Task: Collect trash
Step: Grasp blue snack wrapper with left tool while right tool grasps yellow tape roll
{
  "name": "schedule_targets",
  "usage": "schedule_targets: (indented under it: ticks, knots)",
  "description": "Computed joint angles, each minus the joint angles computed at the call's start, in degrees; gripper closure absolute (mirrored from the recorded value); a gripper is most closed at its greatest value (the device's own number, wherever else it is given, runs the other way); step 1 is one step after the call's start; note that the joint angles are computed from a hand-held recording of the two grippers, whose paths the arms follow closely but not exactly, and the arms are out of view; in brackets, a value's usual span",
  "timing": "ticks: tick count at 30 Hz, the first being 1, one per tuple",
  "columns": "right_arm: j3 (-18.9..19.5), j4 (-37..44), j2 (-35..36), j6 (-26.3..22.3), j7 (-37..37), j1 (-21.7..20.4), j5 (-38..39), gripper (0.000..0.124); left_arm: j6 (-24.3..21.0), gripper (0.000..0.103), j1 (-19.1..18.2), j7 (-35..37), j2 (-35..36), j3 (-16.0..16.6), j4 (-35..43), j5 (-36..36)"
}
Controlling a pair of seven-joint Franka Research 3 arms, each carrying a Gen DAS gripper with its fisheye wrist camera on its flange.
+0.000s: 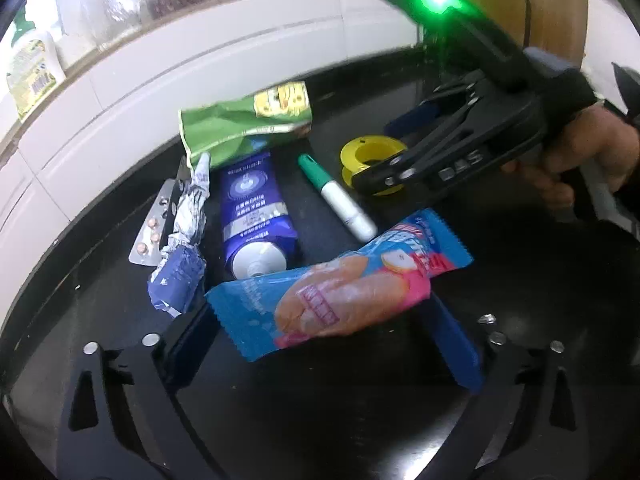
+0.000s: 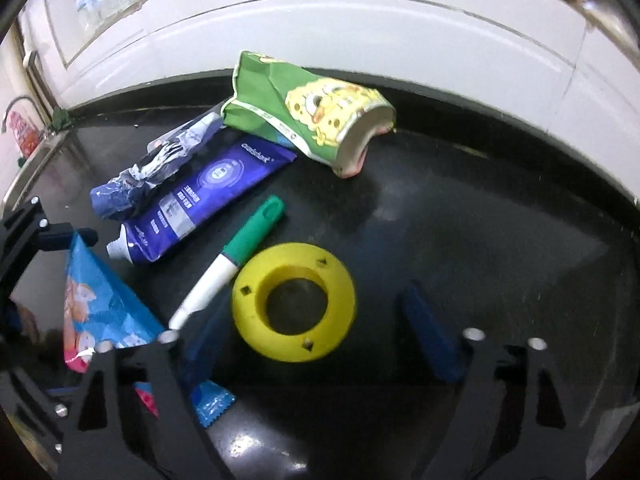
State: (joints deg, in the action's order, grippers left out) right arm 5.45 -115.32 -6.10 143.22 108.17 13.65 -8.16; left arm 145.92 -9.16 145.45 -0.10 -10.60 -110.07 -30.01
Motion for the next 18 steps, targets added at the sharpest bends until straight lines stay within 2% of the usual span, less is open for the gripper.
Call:
schedule_targets:
  ticks: [1,3,4,5,8,18]
  knots:
    - [-0.03,-0.29,-0.31,0.33,-0.46,0.14,0.52,0.069,-0.45,0.027,0.02,0.67,-0.50,0.02,-0.27,-1.11]
    - [0.18,-0.78,-0.90,-0.02,-0.75,0.27,0.51,0.069,-2.46,0.056,-0.03,0.11,-1.00,0.21,0.01,-2.00]
    - [0.50,-1.38,-1.47,0.18,0.02,0.17,-0.64,0.069,-3.43,0.063,-0.04,-0.40,-1.33,0.35,-0.05,-2.54]
    - [0.65,-2.01,-2.07,0.51,0.52,0.12,-0.99,0.069,-4.56,0.078,-0.07,-1.36,-1.82,0.48,-0.23,-3.15]
    - [0.97,-4.02,-4.44,1.23,1.51,-0.08,-0.42,0.069,-4.88,0.099,-0.78,-1.14,-4.25,0.75,-2.56,-4.97]
    - [3.91,-12.25,-17.61,0.83,4.02,-2.93,-0.48,0.069,-5.78,0.100,-4.37,-3.21,-10.85,3.21,-9.25,-4.45]
